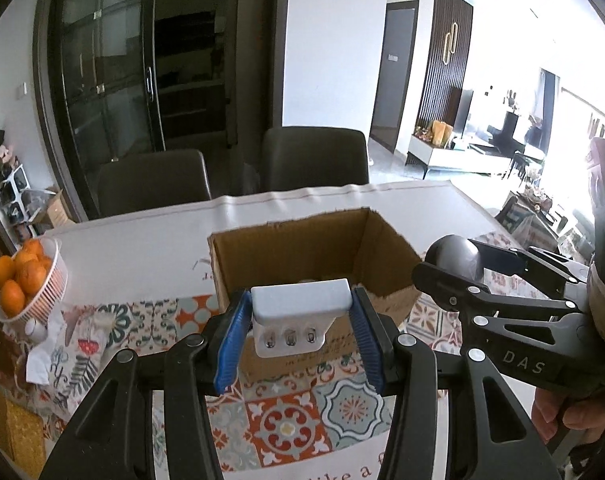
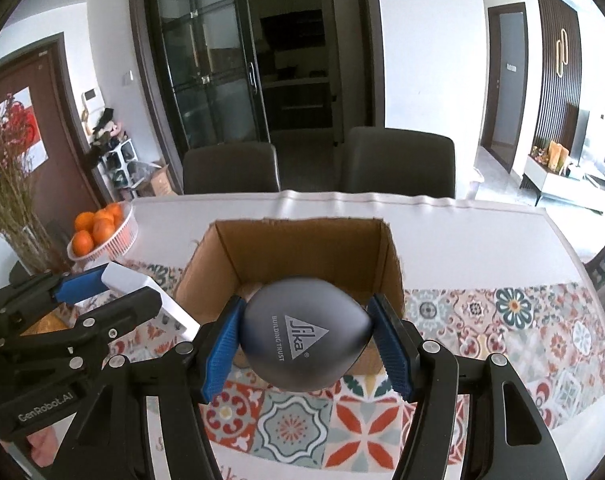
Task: Organize rigid objects
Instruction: 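Lift and carry the battery charger and grey stone over the cardboard box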
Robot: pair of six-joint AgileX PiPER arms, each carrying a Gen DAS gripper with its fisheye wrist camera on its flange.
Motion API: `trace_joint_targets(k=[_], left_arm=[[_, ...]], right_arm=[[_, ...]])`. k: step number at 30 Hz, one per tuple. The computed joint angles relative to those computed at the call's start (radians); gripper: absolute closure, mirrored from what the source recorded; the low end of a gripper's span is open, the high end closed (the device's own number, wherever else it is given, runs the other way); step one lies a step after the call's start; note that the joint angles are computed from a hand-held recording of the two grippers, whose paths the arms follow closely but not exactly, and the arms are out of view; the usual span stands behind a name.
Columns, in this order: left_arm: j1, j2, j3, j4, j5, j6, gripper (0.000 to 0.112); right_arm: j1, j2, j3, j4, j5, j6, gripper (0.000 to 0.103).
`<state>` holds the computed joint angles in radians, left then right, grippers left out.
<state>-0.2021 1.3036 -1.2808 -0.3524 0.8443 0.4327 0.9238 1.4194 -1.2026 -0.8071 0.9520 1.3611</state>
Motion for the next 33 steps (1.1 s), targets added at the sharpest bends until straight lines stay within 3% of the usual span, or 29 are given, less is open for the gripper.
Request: trace_joint_targets(k=[11, 20, 33], left_arm=[[-0.032, 0.150, -0.194, 0.043, 0.047, -0.052, 0.063], [-0.037, 0.279, -0.335, 0.049, 0.101, -0.106, 0.063], [-0.060, 0.450, -0.478, 0.131, 0.184, -0.198, 0.063]], right_arm=[[-0.140, 0.051, -0.120, 0.114, -0.036, -0.196, 0.040], [-0.291, 0.136, -0.221, 0.314, -0.090, -0.418, 0.040], [-0.415, 0.283, -0.339, 0.513, -0.061, -0.641, 0.040]])
